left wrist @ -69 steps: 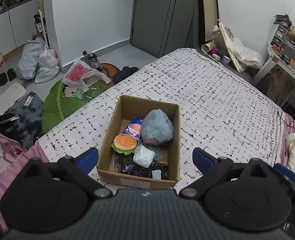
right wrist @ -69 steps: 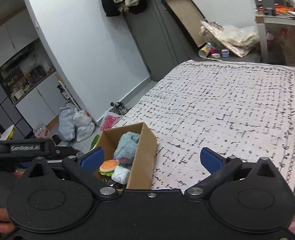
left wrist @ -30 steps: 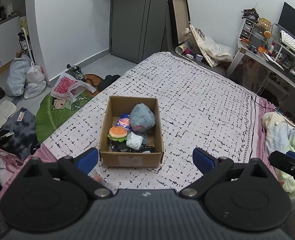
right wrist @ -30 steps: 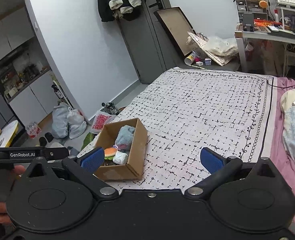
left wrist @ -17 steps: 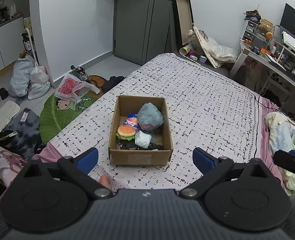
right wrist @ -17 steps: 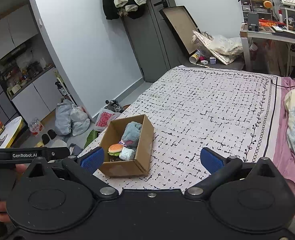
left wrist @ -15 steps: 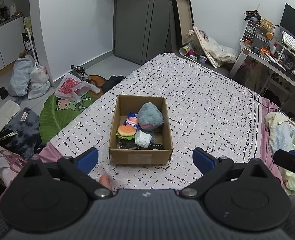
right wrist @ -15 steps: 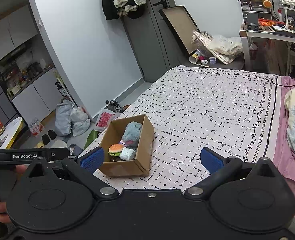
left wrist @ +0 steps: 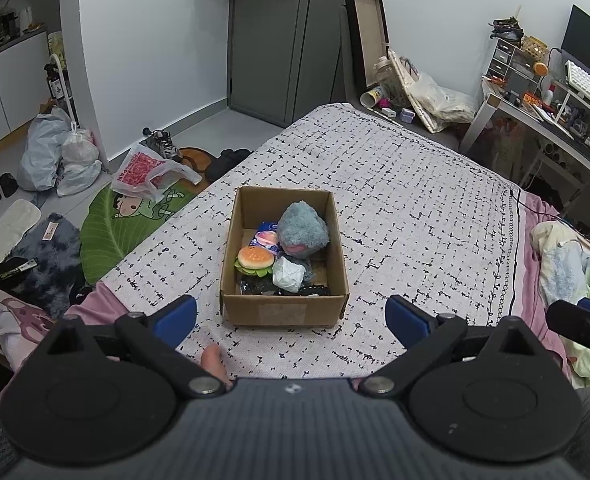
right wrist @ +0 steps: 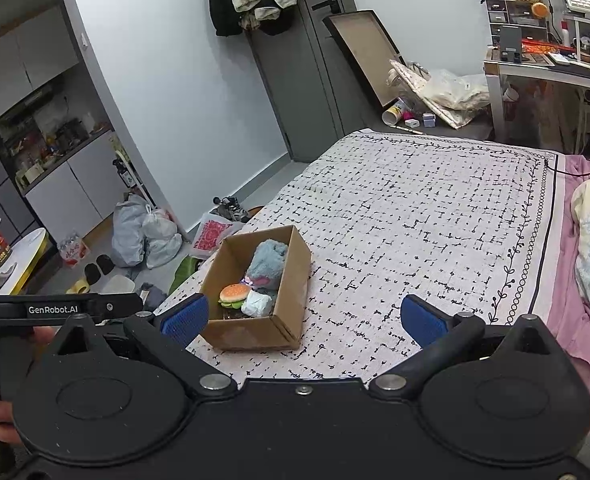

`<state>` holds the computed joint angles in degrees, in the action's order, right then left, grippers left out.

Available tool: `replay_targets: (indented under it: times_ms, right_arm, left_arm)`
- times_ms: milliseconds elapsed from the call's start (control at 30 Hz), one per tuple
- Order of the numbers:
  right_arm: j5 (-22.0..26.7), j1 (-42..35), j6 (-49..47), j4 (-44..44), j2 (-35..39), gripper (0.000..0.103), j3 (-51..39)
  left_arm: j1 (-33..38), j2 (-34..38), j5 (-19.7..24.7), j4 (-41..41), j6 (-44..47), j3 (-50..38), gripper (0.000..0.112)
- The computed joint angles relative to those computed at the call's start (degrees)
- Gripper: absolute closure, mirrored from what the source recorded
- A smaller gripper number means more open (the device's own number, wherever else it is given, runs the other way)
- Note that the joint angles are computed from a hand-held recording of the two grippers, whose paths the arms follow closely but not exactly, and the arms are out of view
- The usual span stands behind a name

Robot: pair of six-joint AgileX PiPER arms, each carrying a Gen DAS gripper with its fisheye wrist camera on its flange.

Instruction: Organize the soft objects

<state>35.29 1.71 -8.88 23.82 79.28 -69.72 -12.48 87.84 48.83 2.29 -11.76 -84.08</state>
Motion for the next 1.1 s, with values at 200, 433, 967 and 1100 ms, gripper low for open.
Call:
replay_targets:
  times_ms: [200,433,967,1100]
  right_arm:
    - [0.06,0.57,-0.21,-0.12,-0.13,0.000,0.10]
    - [0.29,1.23,0.84,-1.18,0.32,0.000,-0.41]
    - [0.28,1.80,0.49,0.00,1.95,0.000,-1.19]
    - [0.03,2.14,1.22,-0.65,2.16,0.000,-1.22]
  left_arm:
    - [0.53,-0.03,-0.06,-0.39,0.55,0.14,0.012]
    - [1.24,-0.03,-0.11,-1.07,1.28,0.52,0.012]
    - [1.06,1.06,0.12,0.87,-1.78,-0.01,0.012]
    - [1.31,1.06,-0.24,0.53,-0.81,0.12,0.013]
